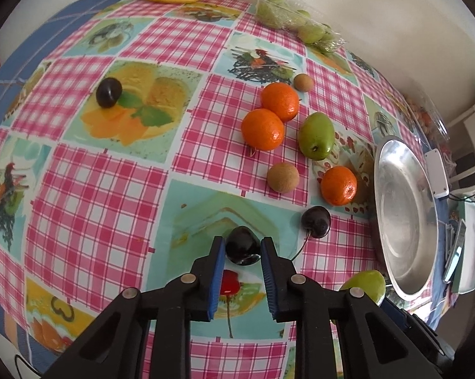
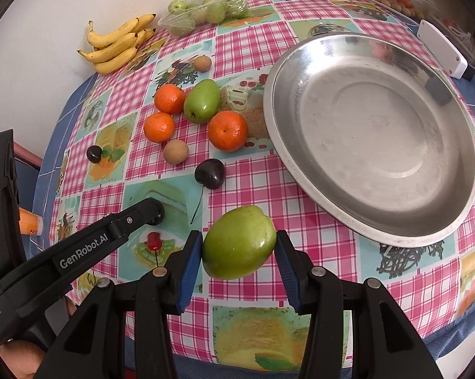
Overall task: Organize fruits
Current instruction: 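Close the left tool on the dark cherry and lift it, then carry both fruits over the steel bowl while the left tool releases the dark cherry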
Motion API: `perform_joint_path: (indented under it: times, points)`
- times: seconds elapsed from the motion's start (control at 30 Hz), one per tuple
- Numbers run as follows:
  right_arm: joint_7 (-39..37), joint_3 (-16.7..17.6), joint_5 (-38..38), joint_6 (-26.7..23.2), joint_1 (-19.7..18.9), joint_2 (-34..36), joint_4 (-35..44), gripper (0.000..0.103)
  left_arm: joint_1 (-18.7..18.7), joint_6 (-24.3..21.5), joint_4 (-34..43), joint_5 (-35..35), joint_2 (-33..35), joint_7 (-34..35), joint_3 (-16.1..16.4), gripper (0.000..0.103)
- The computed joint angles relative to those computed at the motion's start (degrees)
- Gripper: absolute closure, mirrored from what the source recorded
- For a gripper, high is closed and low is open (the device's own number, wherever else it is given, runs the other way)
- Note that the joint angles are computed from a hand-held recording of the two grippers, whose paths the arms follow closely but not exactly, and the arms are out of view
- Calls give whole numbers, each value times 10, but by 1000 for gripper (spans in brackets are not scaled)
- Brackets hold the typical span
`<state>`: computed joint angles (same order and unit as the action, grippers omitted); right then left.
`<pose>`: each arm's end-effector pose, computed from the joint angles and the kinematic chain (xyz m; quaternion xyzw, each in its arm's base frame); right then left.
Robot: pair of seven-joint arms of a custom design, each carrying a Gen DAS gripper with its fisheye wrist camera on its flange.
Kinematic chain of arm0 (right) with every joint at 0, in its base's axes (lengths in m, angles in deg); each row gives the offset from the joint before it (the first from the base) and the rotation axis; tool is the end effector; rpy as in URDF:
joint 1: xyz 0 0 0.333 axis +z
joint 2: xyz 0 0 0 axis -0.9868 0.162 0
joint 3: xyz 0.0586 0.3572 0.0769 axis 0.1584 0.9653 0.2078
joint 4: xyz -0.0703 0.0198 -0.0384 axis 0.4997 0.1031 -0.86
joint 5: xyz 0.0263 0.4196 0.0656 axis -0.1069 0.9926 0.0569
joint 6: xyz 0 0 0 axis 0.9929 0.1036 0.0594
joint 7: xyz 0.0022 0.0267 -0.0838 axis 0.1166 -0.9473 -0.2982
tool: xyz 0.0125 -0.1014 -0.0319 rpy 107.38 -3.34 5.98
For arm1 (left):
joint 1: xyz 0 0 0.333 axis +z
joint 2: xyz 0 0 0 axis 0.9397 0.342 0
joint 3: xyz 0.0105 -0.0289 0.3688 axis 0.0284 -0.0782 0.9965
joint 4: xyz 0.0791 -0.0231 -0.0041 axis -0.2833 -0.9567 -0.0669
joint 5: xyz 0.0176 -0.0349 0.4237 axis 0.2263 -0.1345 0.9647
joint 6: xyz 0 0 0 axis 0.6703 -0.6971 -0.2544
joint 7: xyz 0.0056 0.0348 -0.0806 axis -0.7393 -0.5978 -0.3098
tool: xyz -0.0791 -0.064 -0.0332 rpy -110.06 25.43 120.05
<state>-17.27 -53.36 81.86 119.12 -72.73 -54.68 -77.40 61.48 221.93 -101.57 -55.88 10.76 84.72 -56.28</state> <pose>0.7145 0.1978 0.4375 -0.8072 0.5535 0.0211 0.2041 0.6670 -0.1327 0.4100 -0.8776 0.4248 -0.2117 0.0676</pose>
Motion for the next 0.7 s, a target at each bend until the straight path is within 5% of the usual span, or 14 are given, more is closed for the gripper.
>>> perform_joint_path:
  times: [0.3, 0.7]
  points:
    - [-1, 1, 0, 0, 0, 0, -1, 55, 3, 10, -5, -21, -1, 11, -3, 79]
    - [-12, 5, 23, 41, -4, -10, -10, 55, -19, 34, -5, 69, -13, -61, 25, 80]
